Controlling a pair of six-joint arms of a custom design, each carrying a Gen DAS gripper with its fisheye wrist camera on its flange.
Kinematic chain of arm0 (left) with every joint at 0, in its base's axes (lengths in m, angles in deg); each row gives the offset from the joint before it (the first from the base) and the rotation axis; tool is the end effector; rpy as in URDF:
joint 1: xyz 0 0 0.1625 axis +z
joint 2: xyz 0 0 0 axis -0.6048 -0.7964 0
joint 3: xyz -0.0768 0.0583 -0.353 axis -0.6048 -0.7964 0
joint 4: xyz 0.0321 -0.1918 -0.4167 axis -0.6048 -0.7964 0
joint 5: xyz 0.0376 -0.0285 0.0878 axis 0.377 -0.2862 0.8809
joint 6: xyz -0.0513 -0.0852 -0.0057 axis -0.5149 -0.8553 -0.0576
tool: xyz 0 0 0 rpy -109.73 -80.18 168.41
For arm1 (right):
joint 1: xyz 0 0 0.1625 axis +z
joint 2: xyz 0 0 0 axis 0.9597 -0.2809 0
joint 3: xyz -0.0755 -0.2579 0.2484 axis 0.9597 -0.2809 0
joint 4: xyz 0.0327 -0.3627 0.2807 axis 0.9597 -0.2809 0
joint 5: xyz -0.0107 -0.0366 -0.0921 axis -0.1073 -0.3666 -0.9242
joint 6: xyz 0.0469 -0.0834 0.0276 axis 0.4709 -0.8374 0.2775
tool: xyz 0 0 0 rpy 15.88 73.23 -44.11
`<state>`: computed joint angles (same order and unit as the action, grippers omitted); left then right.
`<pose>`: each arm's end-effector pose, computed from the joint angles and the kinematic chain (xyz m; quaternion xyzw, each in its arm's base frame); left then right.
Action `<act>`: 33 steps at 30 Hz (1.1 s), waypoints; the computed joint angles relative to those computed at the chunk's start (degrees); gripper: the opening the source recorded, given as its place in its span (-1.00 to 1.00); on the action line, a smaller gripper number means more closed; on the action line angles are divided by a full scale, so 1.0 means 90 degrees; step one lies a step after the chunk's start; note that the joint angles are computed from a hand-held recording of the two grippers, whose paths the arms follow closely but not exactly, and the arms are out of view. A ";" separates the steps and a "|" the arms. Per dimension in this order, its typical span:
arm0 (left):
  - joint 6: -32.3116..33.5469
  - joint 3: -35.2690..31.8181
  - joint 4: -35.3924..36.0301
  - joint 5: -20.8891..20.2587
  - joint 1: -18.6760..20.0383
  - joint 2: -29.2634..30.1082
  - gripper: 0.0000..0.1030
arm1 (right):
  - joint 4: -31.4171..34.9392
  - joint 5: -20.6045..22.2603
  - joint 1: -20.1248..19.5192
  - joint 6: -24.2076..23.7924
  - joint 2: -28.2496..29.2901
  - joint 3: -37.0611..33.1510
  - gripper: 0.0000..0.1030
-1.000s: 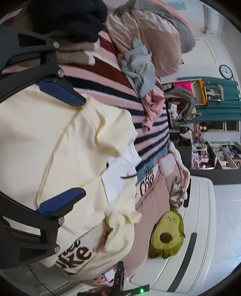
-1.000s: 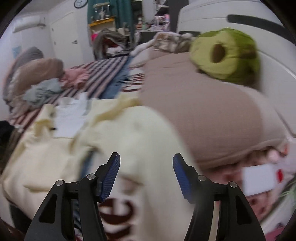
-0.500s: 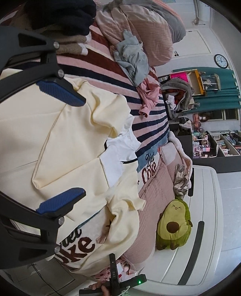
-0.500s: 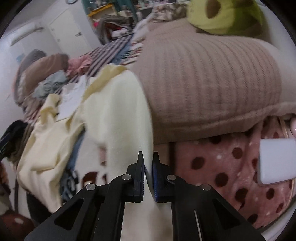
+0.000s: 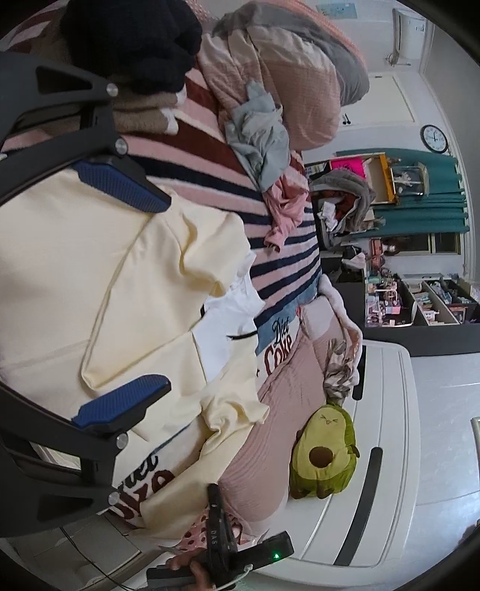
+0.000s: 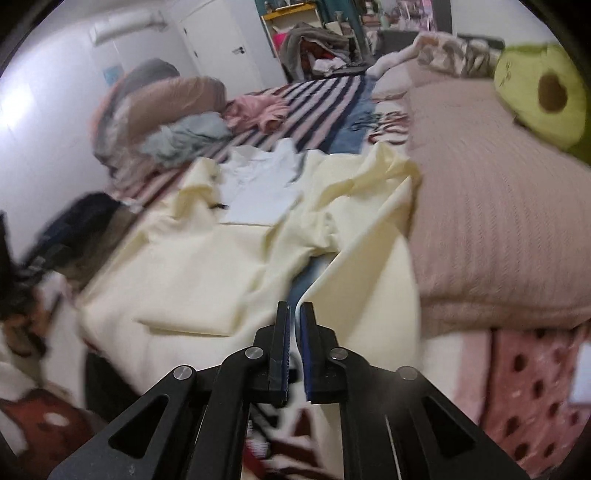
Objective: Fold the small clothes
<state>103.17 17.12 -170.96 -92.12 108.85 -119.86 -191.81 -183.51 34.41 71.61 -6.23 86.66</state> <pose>-0.1279 -0.8351 0.3442 0.5335 0.7989 -0.2529 0.1154 0.2726 -0.6393 0.1711 -0.0293 -0.8634 0.4021 0.3033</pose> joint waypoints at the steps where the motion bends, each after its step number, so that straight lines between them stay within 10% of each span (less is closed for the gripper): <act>1: 0.0007 0.0001 -0.0009 0.0030 0.0007 -0.0009 0.69 | -0.0097 -0.0395 0.0028 -0.0046 0.0062 -0.0043 -0.88; 4: -0.0019 0.0047 -0.0041 0.0114 0.0004 -0.0030 0.69 | -0.0451 -0.0621 -0.0015 0.0045 -0.0108 0.0205 -0.07; 14: 0.0182 0.0478 -0.0174 0.0263 -0.0163 -0.0141 0.69 | 0.0406 -0.0596 -0.0213 -0.0098 0.0286 -0.0056 -0.07; 20: 0.0122 0.0477 -0.0233 0.0407 -0.0188 -0.0096 0.69 | -0.1012 -0.0491 -0.0335 -0.0881 -0.0075 0.0380 0.08; 27: 0.0221 0.0650 -0.0347 0.0613 -0.0257 -0.0108 0.69 | 0.0091 0.1377 -0.0864 -0.1008 -0.0796 0.0861 -0.25; 33: 0.0180 0.0606 -0.0298 0.0621 -0.0283 -0.0032 0.69 | 0.0434 0.1713 -0.0858 -0.1251 -0.0722 0.0762 -0.49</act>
